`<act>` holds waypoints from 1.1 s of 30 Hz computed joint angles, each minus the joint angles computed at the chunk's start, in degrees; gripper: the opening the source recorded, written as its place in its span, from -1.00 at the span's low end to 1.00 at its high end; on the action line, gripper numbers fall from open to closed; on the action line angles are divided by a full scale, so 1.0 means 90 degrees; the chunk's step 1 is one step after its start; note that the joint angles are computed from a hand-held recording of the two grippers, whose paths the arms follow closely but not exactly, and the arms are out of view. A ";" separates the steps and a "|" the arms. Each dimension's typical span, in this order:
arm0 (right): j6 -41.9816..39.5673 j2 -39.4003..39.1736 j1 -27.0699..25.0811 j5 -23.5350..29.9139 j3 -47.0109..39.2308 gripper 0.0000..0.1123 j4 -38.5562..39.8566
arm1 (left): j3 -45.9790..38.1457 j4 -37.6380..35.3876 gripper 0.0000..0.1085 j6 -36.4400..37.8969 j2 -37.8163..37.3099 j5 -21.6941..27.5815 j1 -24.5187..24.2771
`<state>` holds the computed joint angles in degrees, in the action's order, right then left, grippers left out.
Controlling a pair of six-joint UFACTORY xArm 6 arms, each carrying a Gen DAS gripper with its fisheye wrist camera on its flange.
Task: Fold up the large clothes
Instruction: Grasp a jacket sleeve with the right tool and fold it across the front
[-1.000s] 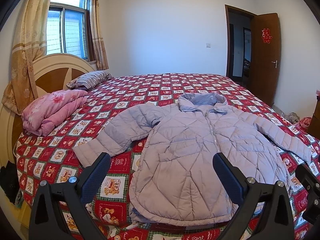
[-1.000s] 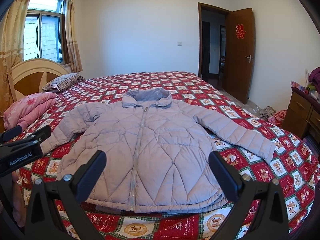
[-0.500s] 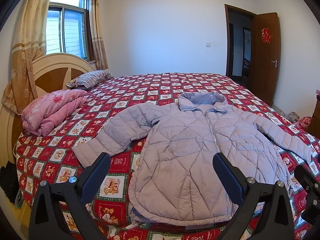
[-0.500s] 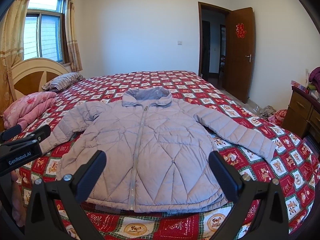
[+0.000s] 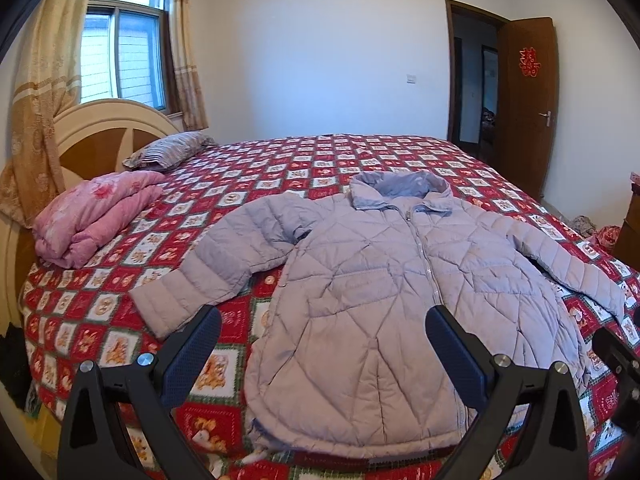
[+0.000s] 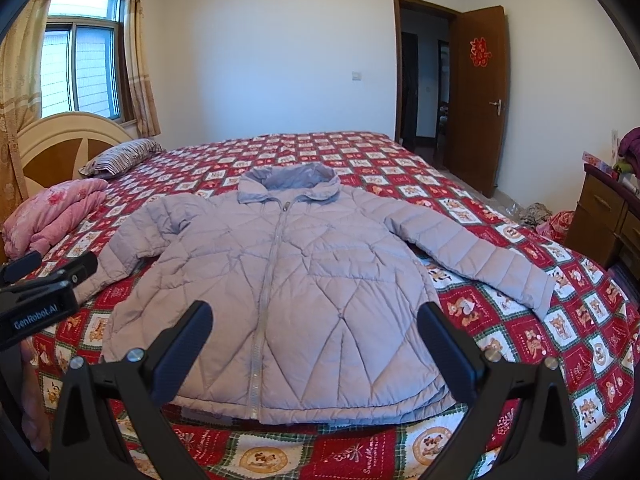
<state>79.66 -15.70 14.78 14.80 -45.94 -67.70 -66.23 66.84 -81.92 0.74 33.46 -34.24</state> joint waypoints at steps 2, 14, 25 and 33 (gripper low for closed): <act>-0.0225 0.0129 -0.0252 -0.0150 -0.0011 0.83 0.0248 | -0.0321 0.0076 0.88 0.0114 0.0339 0.0053 0.0089; -0.0541 0.1718 -0.3199 -0.0056 -0.0710 0.80 0.1583 | -0.3431 -0.1071 0.88 0.1834 0.3329 -0.0019 0.0653; -0.2062 0.3138 -0.3941 0.0471 -0.1840 0.13 0.3346 | -0.5353 -0.1918 0.88 0.2434 0.5168 0.0924 0.0845; -0.2151 0.3485 -0.3925 0.0366 -0.2094 -0.78 0.2922 | -0.5391 -0.2531 0.88 0.2924 0.5270 0.0861 0.0986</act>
<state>60.30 15.66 -20.54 18.09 -64.79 -41.40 -114.76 44.06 -55.61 48.17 41.21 -25.37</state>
